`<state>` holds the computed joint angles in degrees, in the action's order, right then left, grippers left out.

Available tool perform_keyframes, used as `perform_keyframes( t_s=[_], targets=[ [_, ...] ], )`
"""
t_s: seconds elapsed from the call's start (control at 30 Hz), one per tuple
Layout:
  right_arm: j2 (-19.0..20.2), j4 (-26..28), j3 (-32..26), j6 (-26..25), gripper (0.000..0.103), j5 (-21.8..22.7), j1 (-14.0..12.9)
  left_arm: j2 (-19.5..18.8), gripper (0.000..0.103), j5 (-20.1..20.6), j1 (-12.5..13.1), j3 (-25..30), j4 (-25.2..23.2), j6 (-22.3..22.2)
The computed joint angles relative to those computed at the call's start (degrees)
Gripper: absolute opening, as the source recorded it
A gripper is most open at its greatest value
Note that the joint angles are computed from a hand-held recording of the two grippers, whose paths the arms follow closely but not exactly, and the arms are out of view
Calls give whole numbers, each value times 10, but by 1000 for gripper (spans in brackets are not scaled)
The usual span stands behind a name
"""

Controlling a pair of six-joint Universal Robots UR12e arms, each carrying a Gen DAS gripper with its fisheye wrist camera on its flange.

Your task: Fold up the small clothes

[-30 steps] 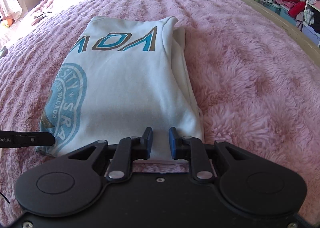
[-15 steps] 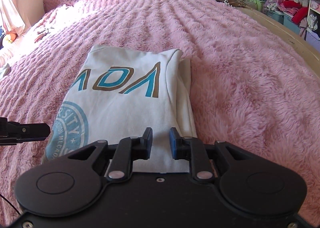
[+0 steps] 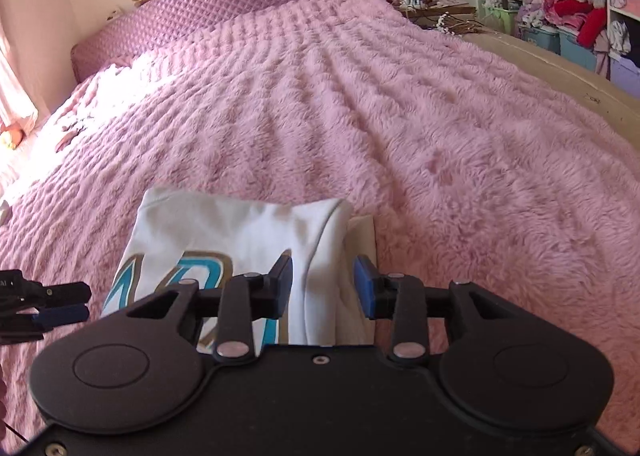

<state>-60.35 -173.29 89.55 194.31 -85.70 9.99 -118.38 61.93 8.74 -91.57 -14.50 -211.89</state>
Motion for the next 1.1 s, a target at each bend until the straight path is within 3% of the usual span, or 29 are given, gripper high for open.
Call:
perform_keyframes(
  t_s=[0.1, 0.2, 0.33, 0.4, 0.43, 0.47, 0.5, 0.57, 0.63, 0.73, 0.83, 0.9, 1.0, 1.1],
  targets=[
    [22, 15, -28, 53, 36, 47, -12, -43, 47, -60, 11, 47, -17, -86],
    [35, 13, -42, 67, 36, 67, -14, -76, 53, -89, 13, 82, -14, -146],
    [42, 7, -47, 88, 40, 88, -17, -105, 53, -104, 13, 104, 37, -228],
    [45, 4, -48, 90, 35, 96, -19, -116, 46, -105, 13, 114, 66, -251],
    [45, 5, -48, 87, 25, 93, -19, -117, 36, -93, 10, 117, 77, -247],
    [45, 6, -50, 79, 8, 86, -17, -119, 3, -84, 9, 120, 91, -234],
    [44, -3, -50, 77, 7, 79, -17, -119, 2, -79, 8, 123, 96, -220],
    [47, -30, -49, 82, 5, 78, -20, -117, 2, -63, 5, 125, 100, -175],
    [53, 14, -64, 70, 4, 64, -18, -113, 2, -25, -3, 133, 38, -110],
    [65, 54, -74, 49, 2, 51, -17, -124, 9, -10, -6, 155, -38, -89],
    [62, 50, -71, 53, 6, 49, -17, -122, 13, -26, -3, 159, -35, -83],
    [52, 46, -62, 38, 18, 50, -17, -108, 30, -38, 1, 147, -33, -51],
    [34, 42, -44, 11, 21, 59, -17, -67, 34, -47, 7, 94, -24, 5],
    [15, 48, -22, -6, 22, 70, -18, -17, 37, -54, 15, 17, -8, 17]
  ],
)
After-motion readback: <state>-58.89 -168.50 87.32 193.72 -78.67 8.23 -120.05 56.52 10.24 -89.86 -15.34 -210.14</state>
